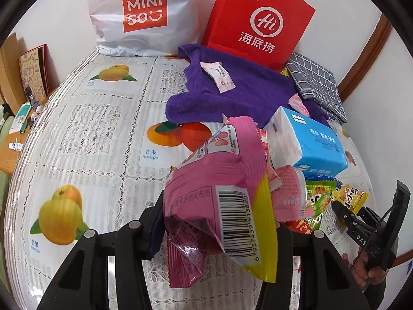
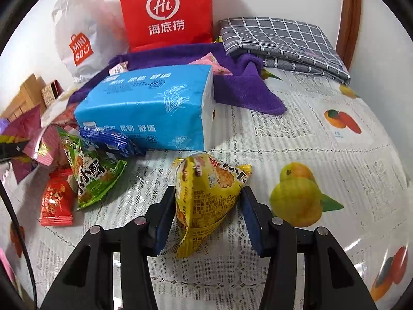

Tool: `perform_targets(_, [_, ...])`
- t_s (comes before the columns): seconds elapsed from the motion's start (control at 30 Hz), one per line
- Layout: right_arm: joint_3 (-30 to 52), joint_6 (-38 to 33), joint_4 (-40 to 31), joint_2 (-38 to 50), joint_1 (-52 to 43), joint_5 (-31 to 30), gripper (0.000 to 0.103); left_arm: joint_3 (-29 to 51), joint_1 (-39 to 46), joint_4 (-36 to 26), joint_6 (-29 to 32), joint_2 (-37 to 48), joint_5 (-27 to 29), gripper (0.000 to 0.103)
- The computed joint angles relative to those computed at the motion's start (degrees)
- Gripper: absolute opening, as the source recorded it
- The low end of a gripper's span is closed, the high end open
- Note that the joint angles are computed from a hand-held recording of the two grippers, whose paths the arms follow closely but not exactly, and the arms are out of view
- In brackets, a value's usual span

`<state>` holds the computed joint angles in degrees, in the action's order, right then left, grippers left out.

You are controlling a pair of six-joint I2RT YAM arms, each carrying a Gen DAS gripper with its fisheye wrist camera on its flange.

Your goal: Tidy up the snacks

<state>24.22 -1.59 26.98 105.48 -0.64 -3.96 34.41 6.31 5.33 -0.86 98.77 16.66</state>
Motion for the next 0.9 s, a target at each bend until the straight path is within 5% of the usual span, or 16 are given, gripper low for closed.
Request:
perform_targets(0.43, [-1.9,2.0,0.3,-2.0,-0.4,-1.3,0.046,-2.1,-2.6,-4.3,0.0,-7.1,-0.1,0.049])
perform_targets(0.9, [-7.6,4.1,-11.0,-21.4,0.7,-3.1,0.045,-3.9,-6.4,-8.5,-1.7,-16.0,-0.8,0.049])
